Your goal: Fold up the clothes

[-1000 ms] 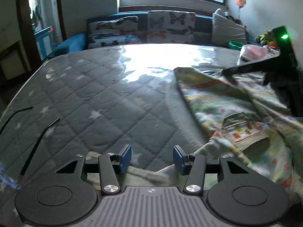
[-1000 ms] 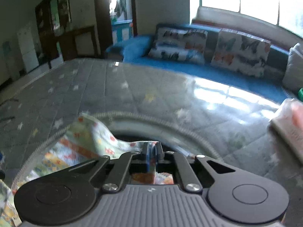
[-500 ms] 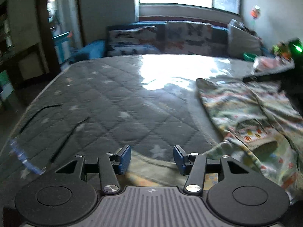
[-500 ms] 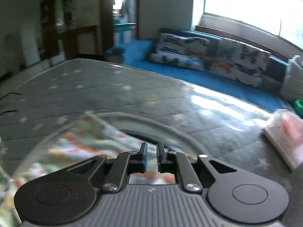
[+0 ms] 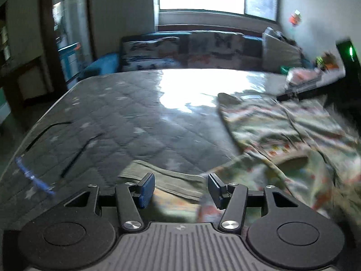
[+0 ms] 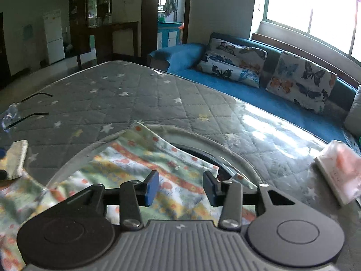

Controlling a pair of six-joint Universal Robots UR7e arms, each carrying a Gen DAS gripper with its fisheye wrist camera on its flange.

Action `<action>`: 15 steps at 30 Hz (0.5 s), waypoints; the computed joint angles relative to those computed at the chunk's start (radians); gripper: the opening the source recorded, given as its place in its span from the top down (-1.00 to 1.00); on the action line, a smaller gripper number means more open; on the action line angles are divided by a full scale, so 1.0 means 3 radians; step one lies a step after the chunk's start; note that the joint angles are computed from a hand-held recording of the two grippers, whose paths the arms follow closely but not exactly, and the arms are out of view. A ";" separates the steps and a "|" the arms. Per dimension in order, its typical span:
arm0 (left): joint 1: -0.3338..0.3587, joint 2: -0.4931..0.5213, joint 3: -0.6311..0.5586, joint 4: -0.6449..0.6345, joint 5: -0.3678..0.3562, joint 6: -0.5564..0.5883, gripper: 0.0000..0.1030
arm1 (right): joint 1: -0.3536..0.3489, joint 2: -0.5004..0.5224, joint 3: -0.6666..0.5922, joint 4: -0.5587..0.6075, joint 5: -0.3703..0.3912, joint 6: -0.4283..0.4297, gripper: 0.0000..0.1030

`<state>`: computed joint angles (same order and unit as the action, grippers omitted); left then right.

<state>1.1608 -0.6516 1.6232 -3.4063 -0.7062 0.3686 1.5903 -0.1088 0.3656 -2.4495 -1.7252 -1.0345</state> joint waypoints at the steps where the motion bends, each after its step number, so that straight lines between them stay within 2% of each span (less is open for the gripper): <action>1: 0.0001 0.0026 -0.0014 0.0009 -0.0009 0.0040 -0.08 | 0.0003 -0.0111 0.0203 -0.0090 -0.0003 -0.0002 0.08; 4: -0.0005 0.0150 -0.0072 -0.0122 0.0164 0.0244 -0.07 | -0.0007 -0.0456 0.0839 -0.0407 -0.0007 -0.0047 -0.02; 5: -0.0006 0.0194 -0.0095 -0.0173 0.0224 0.0318 0.00 | -0.0014 -0.0562 0.1033 -0.0503 -0.0003 -0.0071 -0.03; 6: -0.0002 0.0214 -0.0099 -0.0236 0.0271 0.0366 0.24 | -0.0020 -0.0661 0.1211 -0.0590 0.0001 -0.0096 -0.08; 7: 0.0003 0.0231 -0.0102 -0.0303 0.0315 0.0412 0.27 | -0.0027 -0.0755 0.1378 -0.0670 0.0005 -0.0120 -0.14; 9: 0.0008 0.0219 -0.0063 -0.0444 0.0364 0.0445 0.70 | -0.0042 -0.0931 0.1693 -0.0836 0.0022 -0.0136 -0.16; 11: 0.0007 0.0240 -0.0066 -0.0710 0.0474 0.0593 0.84 | -0.0062 -0.1101 0.1986 -0.0984 0.0046 -0.0131 -0.17; 15: 0.0011 0.0316 -0.0179 -0.1618 0.0742 0.0986 0.84 | -0.0106 -0.1395 0.2509 -0.1280 0.0059 -0.0153 -0.21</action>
